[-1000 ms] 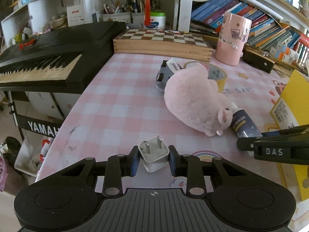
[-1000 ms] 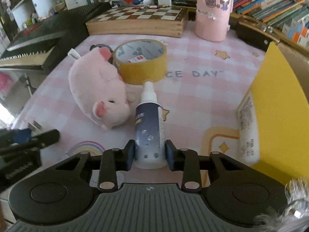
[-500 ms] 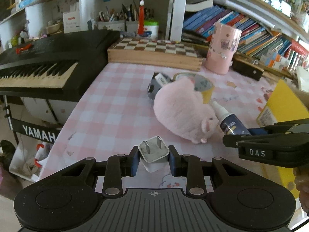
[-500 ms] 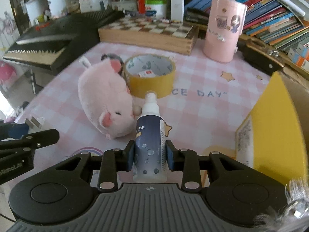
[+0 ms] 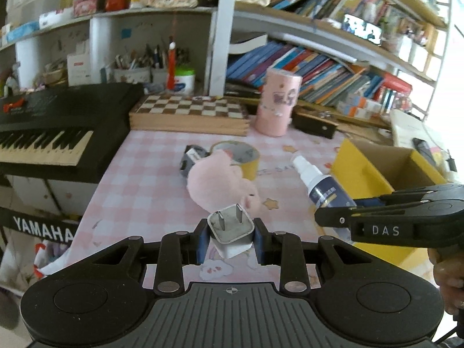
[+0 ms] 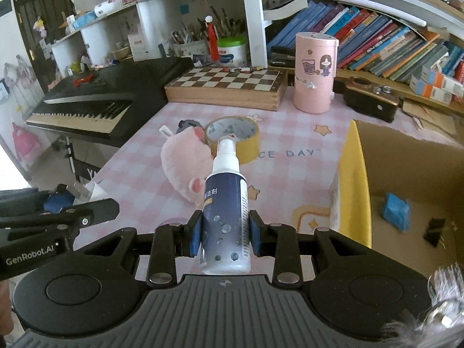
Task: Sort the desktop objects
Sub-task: 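Lift the spray bottle with the right gripper while the left gripper lifts the white plug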
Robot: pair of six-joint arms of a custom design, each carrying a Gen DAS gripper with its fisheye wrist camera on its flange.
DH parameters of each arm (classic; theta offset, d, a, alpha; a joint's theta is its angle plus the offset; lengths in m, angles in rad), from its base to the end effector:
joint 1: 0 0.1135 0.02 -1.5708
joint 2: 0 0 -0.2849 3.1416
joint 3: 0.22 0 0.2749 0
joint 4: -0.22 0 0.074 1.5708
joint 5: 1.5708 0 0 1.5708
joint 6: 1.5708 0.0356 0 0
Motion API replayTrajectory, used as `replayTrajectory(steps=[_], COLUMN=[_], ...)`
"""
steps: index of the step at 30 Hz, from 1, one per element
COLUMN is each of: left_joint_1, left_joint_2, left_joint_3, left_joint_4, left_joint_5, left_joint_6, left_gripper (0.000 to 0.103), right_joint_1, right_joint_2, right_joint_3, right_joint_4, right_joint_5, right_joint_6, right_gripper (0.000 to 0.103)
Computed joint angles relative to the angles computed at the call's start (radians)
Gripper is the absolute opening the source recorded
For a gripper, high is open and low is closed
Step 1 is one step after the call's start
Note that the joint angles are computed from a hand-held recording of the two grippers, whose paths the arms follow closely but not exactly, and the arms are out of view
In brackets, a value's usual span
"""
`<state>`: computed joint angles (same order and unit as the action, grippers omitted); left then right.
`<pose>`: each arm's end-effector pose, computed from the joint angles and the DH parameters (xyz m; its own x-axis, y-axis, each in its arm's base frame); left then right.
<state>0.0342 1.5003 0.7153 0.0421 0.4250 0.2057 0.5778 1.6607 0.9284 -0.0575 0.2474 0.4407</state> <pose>0.3108 -0.0041 0.1785 -0.6061 0.1655 -0.7780 0.4047 0.9062 -0.1226 0.3076 0.1902 0.1854 -0.7024 0.0358 -0.7109 -0.0946 0.9852 0.1430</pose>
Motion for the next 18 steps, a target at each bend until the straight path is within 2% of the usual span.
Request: replayTrajectory(steps=[8, 18], left_joint_1=[0.032, 0.142], left_joint_2=[-0.183, -0.373], left_joint_3=[-0.135, -0.226], left_joint_4=[-0.051, -0.257], left_joint_5=[0.053, 0.188], left_joint_6=[0.082, 0.212], left_gripper=[0.029, 0.029], right_joint_1=[0.127, 0.363], right_joint_2=[-0.12, -0.218], right_joint_3=[-0.109, -0.188], right_joint_4=[-0.042, -0.168], right_joint_5=[0.11, 0.26], right_joint_6=[0.105, 0.337], right_gripper=[0.03, 0.03])
